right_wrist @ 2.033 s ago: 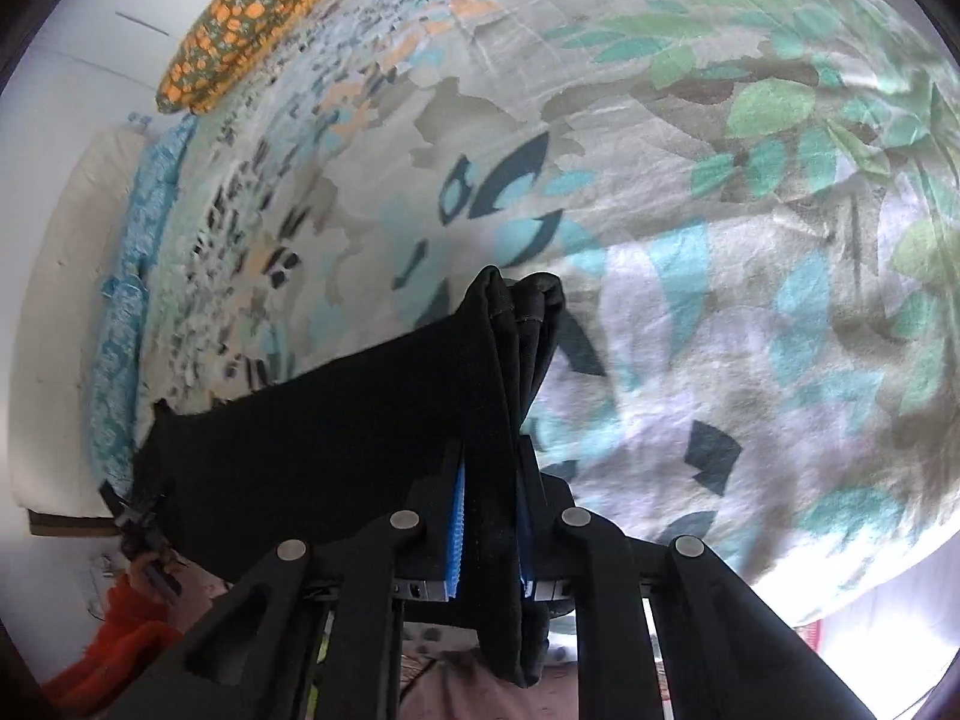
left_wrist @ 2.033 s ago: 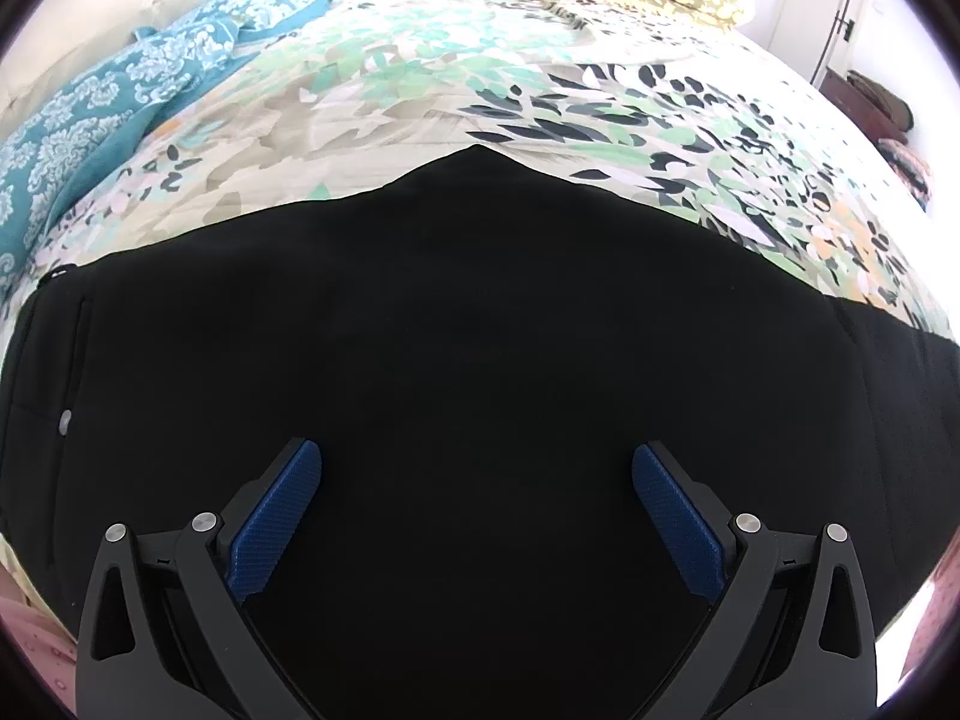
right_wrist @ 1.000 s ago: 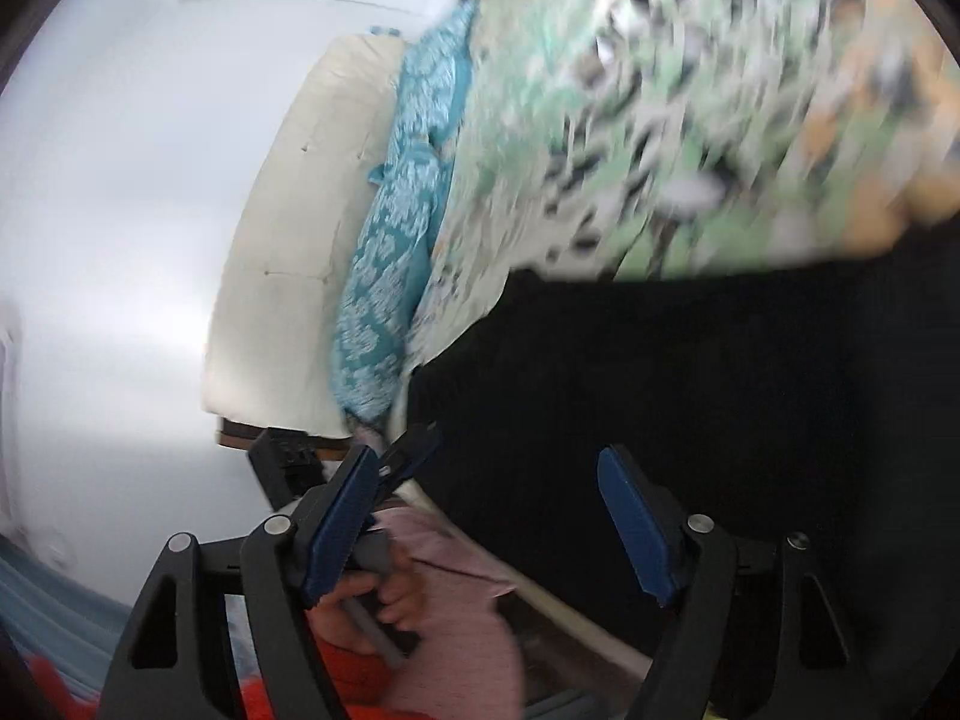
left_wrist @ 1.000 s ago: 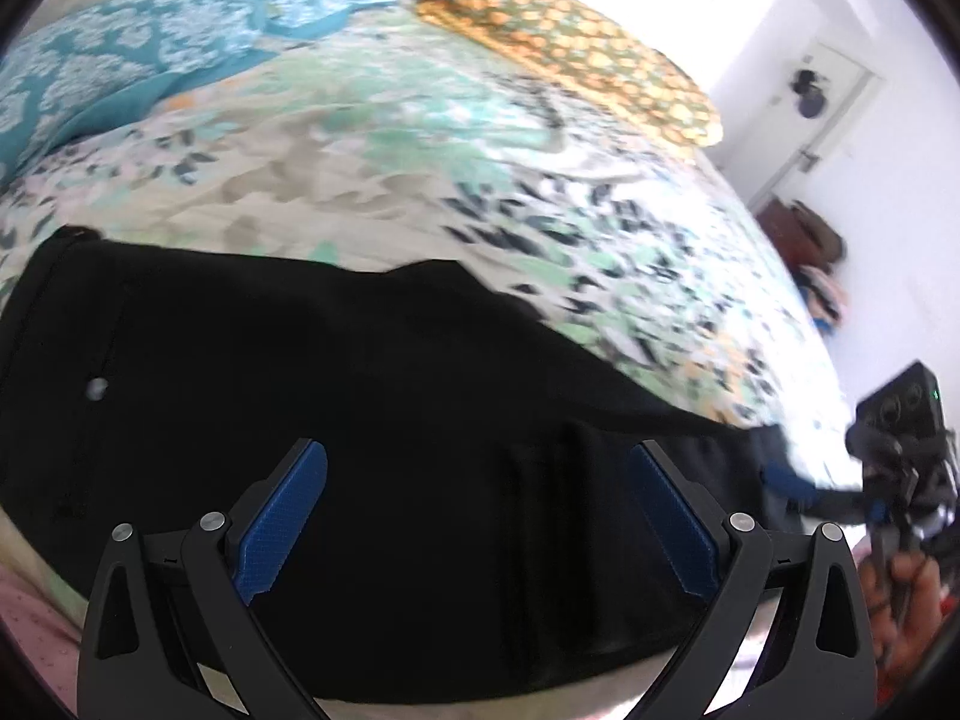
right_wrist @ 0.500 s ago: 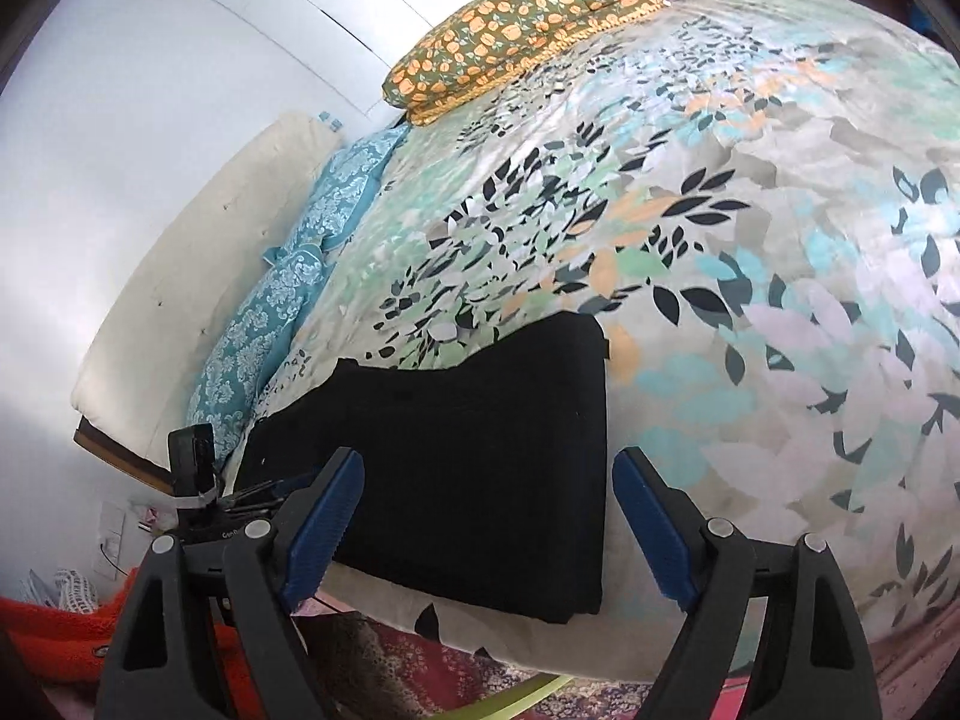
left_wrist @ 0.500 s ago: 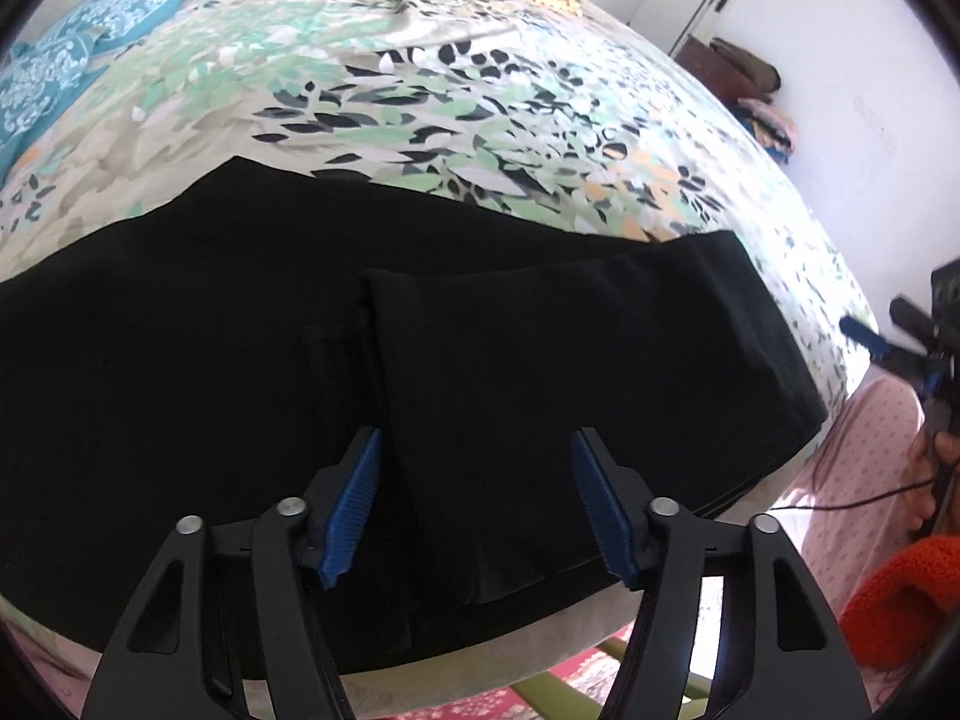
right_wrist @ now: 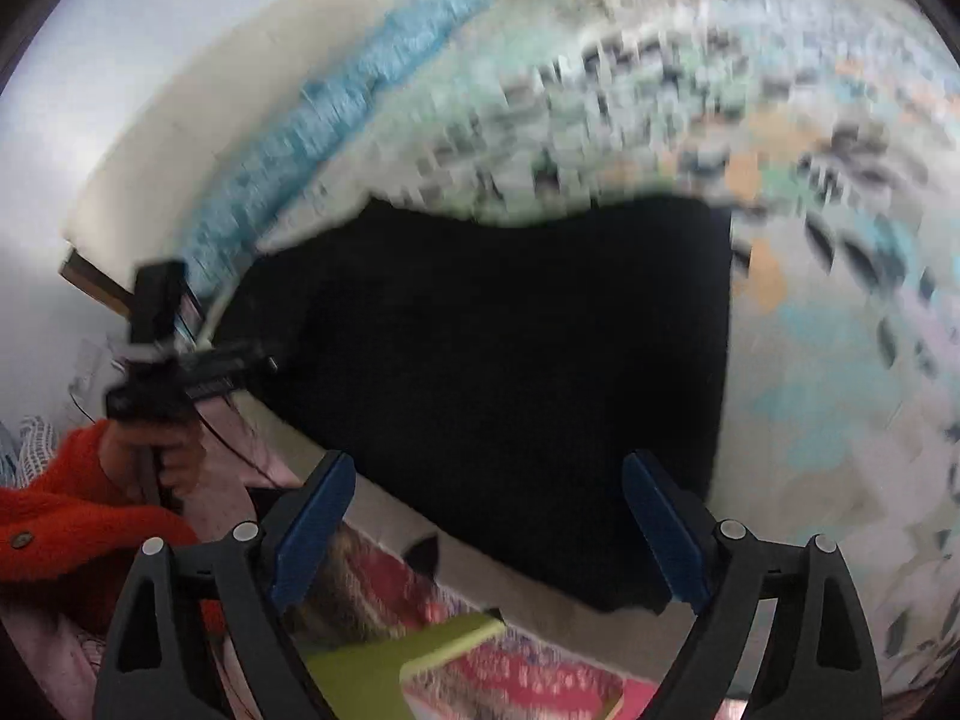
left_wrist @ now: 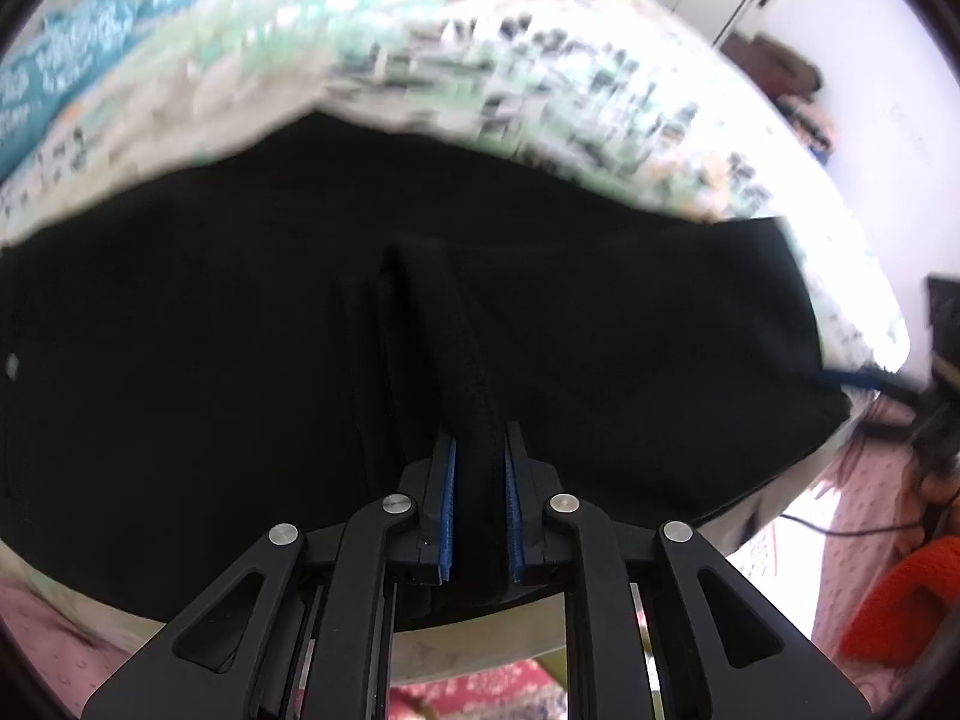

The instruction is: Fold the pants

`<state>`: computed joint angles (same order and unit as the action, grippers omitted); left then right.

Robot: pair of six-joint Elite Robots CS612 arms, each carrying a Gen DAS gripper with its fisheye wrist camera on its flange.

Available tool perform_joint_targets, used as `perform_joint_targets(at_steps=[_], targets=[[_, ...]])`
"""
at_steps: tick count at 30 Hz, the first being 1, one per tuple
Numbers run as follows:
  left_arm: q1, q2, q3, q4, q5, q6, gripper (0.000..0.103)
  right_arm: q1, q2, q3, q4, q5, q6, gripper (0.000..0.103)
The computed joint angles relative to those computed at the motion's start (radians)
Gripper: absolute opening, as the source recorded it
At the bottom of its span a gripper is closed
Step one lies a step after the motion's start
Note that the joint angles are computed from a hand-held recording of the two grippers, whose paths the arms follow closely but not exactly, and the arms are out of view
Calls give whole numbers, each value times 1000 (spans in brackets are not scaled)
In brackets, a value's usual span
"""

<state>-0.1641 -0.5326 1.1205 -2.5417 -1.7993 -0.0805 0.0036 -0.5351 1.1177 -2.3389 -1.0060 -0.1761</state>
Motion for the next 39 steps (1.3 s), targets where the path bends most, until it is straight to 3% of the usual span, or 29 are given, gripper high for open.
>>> perform_joint_targets(at_steps=[1,3,4,5,6,9,12,15,16,17,19,22,25,28,29,31,32,33,36,37,39], targets=[[-1,-2,2,-10,10,-3,17,2,-5,5,-26,-1,-13,95],[-3,-13,16,-43,40,-12,32,1,-9,2,-34,11,-11,97],[-6,-19,26,-62,70,-21,59,-5,-14,13,-66,35,13,97],[-9,-30,50,-113,124,-42,70,-15,-18,31,-116,83,55,97],[-9,-40,70,-170,161,-66,70,-27,-19,41,-171,131,107,97],[-1,-51,104,-317,170,-124,70,-53,2,3,-257,208,234,97],[3,-40,95,-373,78,-105,70,-63,64,-124,-227,250,332,97],[-1,-22,69,-307,-25,-27,70,-64,166,-300,-116,269,440,97],[-5,-12,48,-230,-39,6,70,-61,198,-356,-46,252,461,97],[-9,-3,30,-169,-39,22,68,-57,225,-397,12,216,486,97],[-15,7,16,-101,-19,45,63,-58,244,-410,5,199,525,97],[-16,-4,33,-122,-6,64,64,-66,209,-346,-114,226,581,97],[-8,-5,34,-117,-33,30,64,-82,155,-245,-219,333,615,97],[-6,1,22,-108,-41,8,64,-90,112,-142,-242,461,633,97],[-5,1,22,-105,-41,6,64,-88,98,-111,-199,482,599,97],[-8,7,10,-96,-33,10,64,-76,76,-68,-66,418,518,97],[-11,5,14,-95,-23,20,64,-72,76,-51,-59,388,518,96],[-12,10,6,-91,-18,25,64,-77,79,-37,-94,399,550,89],[-15,7,13,-96,-3,44,64,-93,86,-5,-339,448,764,89],[-14,5,17,-97,-2,46,64,-94,82,-1,-395,444,779,89],[-12,5,16,-96,-7,37,64,-91,68,-3,-407,430,735,91]])
